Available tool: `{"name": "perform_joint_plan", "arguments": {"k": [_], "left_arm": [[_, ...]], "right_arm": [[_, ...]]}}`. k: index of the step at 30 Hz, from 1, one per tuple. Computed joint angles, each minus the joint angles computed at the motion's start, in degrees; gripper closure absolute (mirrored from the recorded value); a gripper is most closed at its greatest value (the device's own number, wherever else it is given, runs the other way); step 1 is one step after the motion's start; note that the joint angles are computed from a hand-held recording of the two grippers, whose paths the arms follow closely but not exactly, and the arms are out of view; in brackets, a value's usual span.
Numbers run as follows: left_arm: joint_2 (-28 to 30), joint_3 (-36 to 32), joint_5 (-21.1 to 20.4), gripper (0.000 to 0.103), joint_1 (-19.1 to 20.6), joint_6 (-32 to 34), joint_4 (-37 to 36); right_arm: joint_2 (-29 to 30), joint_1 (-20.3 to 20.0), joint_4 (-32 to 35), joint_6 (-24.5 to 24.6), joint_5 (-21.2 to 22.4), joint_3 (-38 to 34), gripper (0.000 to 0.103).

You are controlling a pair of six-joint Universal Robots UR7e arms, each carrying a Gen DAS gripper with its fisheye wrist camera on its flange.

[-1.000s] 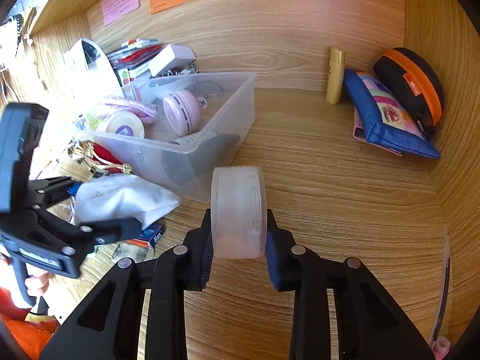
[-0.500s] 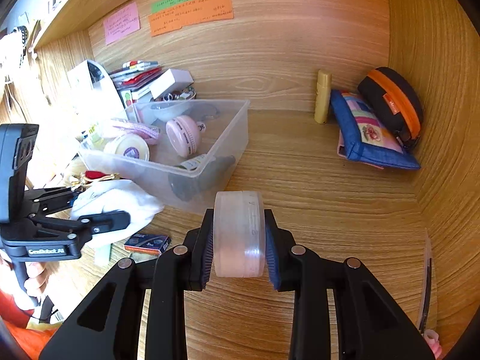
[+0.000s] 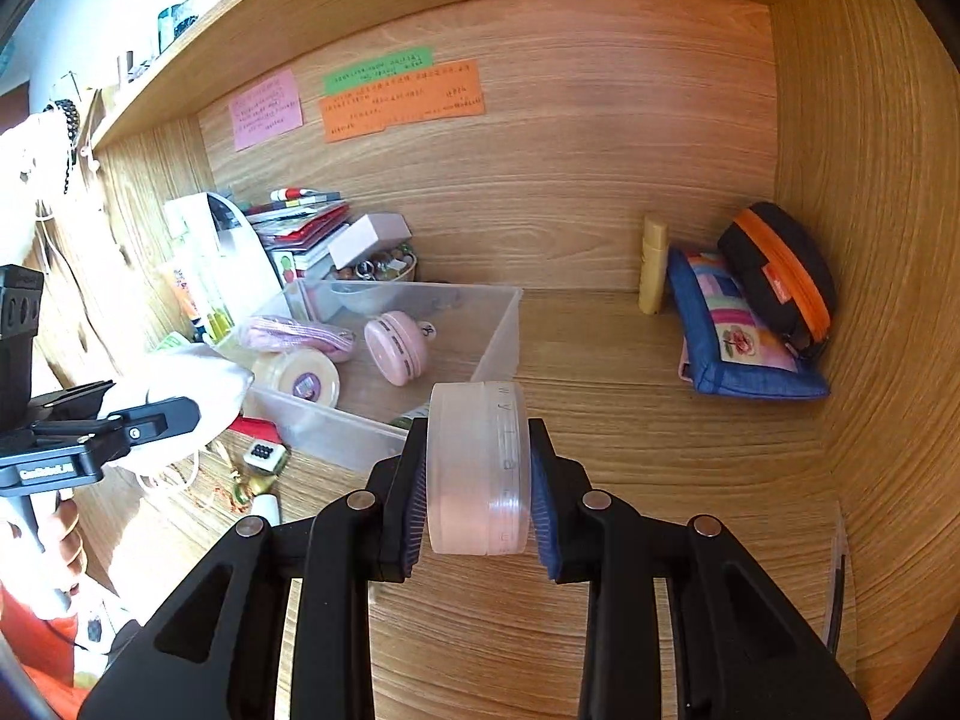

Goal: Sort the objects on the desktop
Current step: 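Carry the white pouch over the clear box with left tool while right tool holds white container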

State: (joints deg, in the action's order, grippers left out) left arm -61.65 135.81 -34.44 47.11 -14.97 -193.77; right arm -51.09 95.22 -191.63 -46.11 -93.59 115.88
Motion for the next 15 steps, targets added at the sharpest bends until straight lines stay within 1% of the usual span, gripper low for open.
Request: {"name": "perform_joint_plan", "arguments": {"k": [3, 6, 10, 13, 15], "left_arm": [[-2.24, 1.03, -0.56, 0.047, 1.53, -1.72, 0.84], [-4.14, 1.99, 0.00, 0.047, 1.94, -1.72, -0.26], [-6.56, 2.59, -0.47, 0.047, 1.95, 0.07, -2.58], [-6.78, 1.81, 1.60, 0.047, 1.35, 1.89, -3.35], [-7.03, 1.08, 1.01, 0.047, 1.52, 3.26, -3.76]], "right_arm": [[0.57, 0.55, 0.49, -0.05, -0.07, -0.46, 0.076], [1.15, 1.23, 0.88, 0.14, 0.05, -1.09, 0.076], [2.03, 2.11, 1.43, 0.60, 0.39, -2.21, 0.076], [2.72, 2.72, 1.66, 0.98, 0.64, -3.08, 0.076], [3.32, 3.07, 2.05, 1.33, 0.73, -3.91, 0.076]]}}
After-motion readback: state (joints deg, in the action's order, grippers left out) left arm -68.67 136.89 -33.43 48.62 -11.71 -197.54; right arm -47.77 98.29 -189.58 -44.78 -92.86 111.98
